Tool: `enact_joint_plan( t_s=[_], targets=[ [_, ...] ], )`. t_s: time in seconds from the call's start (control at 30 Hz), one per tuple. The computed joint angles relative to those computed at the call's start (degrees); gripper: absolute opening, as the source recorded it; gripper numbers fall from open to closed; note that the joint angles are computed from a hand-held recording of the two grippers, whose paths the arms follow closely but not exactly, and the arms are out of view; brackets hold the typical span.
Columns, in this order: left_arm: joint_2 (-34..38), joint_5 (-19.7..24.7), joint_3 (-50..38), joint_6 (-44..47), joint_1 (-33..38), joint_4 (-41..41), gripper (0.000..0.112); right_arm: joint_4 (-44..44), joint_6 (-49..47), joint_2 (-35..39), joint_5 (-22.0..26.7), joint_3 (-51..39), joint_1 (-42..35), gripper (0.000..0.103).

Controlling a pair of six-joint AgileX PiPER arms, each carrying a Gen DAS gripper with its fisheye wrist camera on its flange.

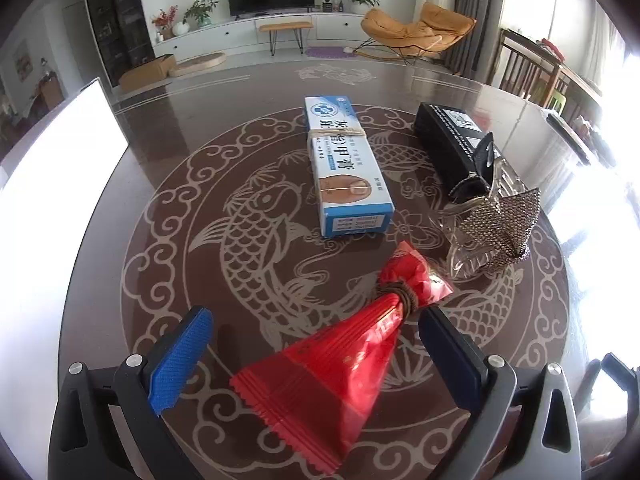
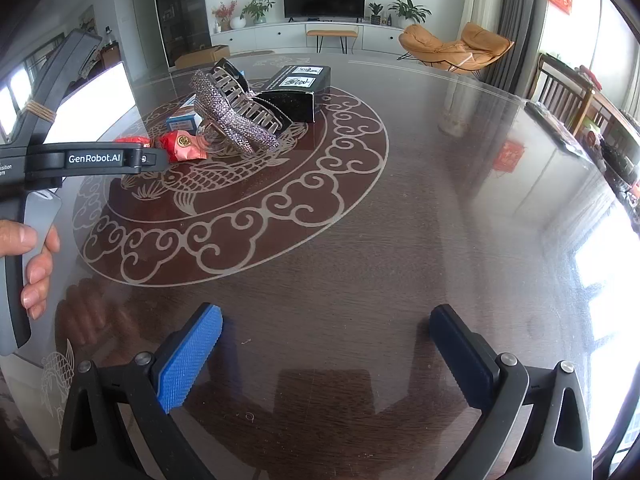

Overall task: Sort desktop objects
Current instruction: 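Grasp the red tied candy bag at its knot with the left gripper, then move the right gripper toward the silver rhinestone clip while the left holds the red bag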

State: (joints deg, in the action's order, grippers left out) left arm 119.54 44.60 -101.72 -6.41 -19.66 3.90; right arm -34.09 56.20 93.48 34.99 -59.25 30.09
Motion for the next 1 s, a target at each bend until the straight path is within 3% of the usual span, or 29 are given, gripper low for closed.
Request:
enact_joint_plan(
  t_s=[0.13,0.17,0.27,0.3,0.43,0.5,0.7,0.87,0.9,0.97,1.0],
  targets=[
    [1.7,-0.2,-1.7,3.9,-3.2,4.6,0.103,0.0,0.0,0.0,0.0,0.0,0.0,0.103],
    [1.2,-2.5,-0.5,4.7,-3.7,5.6,0.103,0.0,0.0,0.0,0.0,0.0,0.0,0.103],
    [2.0,-1.9,-2.2,10.5,-3.8,3.1,0.103,0.0,0.0,0.0,0.0,-0.1,0.0,0.103],
    [2.1,-1.7,-2.5,13.0,-3.4,0.7,0.096,0.0,0.0,0.0,0.0,0.0,0.0,0.103],
    [2.4,0.7,-4.6,17.3,-1.4,-7.3,0.035,0.0,0.0,0.0,0.0,0.0,0.0,0.103],
    [1.5,0.1,-3.2,15.1,-1.1,-7.0,0.029,0.0,0.0,0.0,0.0,0.0,0.0,0.103],
    [-7.6,-10.0,13.5,9.7,3.6,-7.1,0.028,0.0,0.0,0.0,0.0,0.0,0.0,0.103],
    [-12.9,-12.2,22.0,19.9,10.4,-18.0,0.029,0.0,0.0,0.0,0.0,0.0,0.0,0.103],
    [-13.4,-12.1,22.7,21.6,10.9,-18.9,0.032,0.0,0.0,0.1,0.0,-0.1,0.0,0.103],
    [-14.0,-12.5,23.6,21.3,10.7,-17.0,0.051,0.0,0.0,0.0,0.0,0.0,0.0,0.103],
    [-13.8,-12.6,23.5,18.9,10.1,-14.2,0.075,0.0,0.0,0.0,0.0,0.0,0.0,0.103]
  ],
)
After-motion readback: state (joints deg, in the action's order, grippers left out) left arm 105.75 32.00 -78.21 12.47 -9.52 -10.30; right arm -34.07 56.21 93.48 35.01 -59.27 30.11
